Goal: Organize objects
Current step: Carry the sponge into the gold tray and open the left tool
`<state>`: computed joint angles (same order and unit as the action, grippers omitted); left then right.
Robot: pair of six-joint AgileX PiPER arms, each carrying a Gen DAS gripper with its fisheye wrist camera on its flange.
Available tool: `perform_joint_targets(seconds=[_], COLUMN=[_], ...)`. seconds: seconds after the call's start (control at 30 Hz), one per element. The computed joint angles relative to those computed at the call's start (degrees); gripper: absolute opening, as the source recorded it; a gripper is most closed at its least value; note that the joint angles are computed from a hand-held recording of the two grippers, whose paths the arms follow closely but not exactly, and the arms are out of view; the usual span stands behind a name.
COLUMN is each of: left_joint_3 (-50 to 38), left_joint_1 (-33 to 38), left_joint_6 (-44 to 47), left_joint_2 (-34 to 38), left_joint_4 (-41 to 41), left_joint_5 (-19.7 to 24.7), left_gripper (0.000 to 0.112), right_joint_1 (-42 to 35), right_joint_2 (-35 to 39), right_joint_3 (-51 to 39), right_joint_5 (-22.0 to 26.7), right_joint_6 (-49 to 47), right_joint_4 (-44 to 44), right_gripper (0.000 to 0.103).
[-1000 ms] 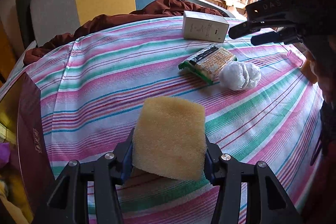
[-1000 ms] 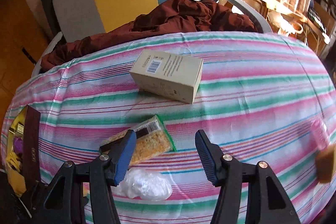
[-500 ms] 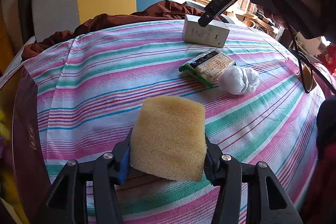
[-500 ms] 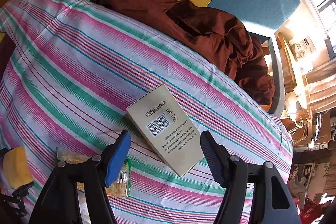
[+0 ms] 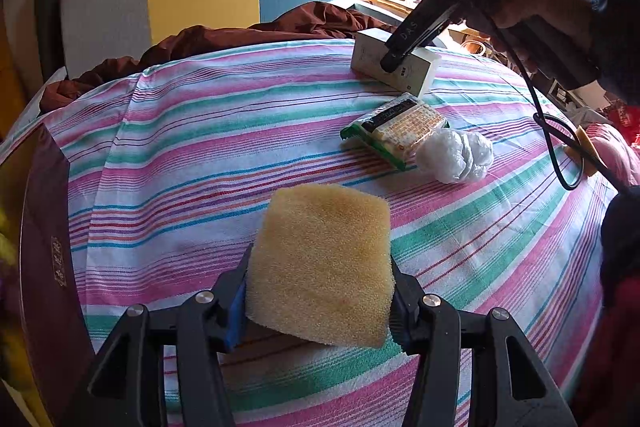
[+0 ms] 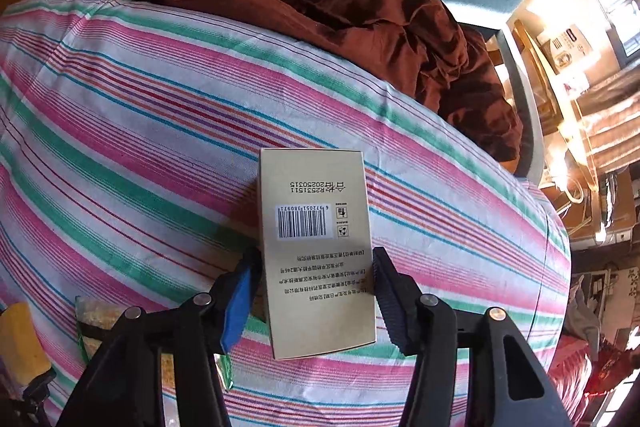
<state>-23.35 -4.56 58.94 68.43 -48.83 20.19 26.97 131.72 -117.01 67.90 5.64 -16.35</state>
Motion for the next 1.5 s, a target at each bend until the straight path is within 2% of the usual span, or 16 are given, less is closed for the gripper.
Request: perform_joint_targets(seconds=[0.23,0.43,0.53,0.67,0.8,0.87,1.0,1.17,1.3,1.43,1.5], left_joint_3=[0.38,0.89,0.92,0.71,0.35,0.19,-0.14,-4.37,-10.66,-17.95,-22.01], left_joint_1=[-0.17,-1.74,-2.37,-3.42,-4.27,-3.46,1.94,18.82,34.84,46.0,50.18], left_joint_6=[0.3,-2.06,-3.37,-9.07,-20.05,-22.73,-19.13,-6.61,0.99,4.85,5.57], left_joint_2=[-0.32,-0.79,-0.69,-1.0,-2.74,-4.8,-11.25,-16.71,-12.98,-5.49,-0.47], left_joint_4=[-0.2,1.68,2.87,8.33,18.64,20.82,18.81,11.38,7.1,5.79,5.85], left_joint_5=[-0.46,-2.23,-3.01,-3.43,-1.74,1.23,9.45,23.9,33.63,37.91,38.16], left_gripper=[0.055,0.056,0.056,0.054,0.053,0.053,0.053,0.053,0.053,0.053,0.053], right_joint_1=[-2.61,-2.59,-1.06,1.56,0.87,1.54,1.12,0.02,-0.14,-0.15,0.67], right_joint_2=[-15.74,-28.35,-33.31,-36.43,-37.33,-37.17,-37.47,-37.32,-37.05,-36.09,-35.98], right_joint_3=[27.78,46.49,53.27,58.28,60.28,60.43,62.72,63.09,62.9,62.26,62.2], right_joint_5=[-8.82,-14.65,-18.45,-22.54,-26.98,-27.96,-31.32,-33.12,-32.72,-32.42,-32.33], right_joint_6=[12.88,21.28,24.31,28.92,28.9,30.53,30.68,29.88,29.93,29.65,30.86], right_joint_4=[-1.23,4.56,8.17,10.58,14.22,13.71,15.67,16.83,15.49,15.61,14.81], right_gripper=[0.055,0.051,0.05,0.05,0.052,0.052,0.051,0.05,0.05,0.05,0.05])
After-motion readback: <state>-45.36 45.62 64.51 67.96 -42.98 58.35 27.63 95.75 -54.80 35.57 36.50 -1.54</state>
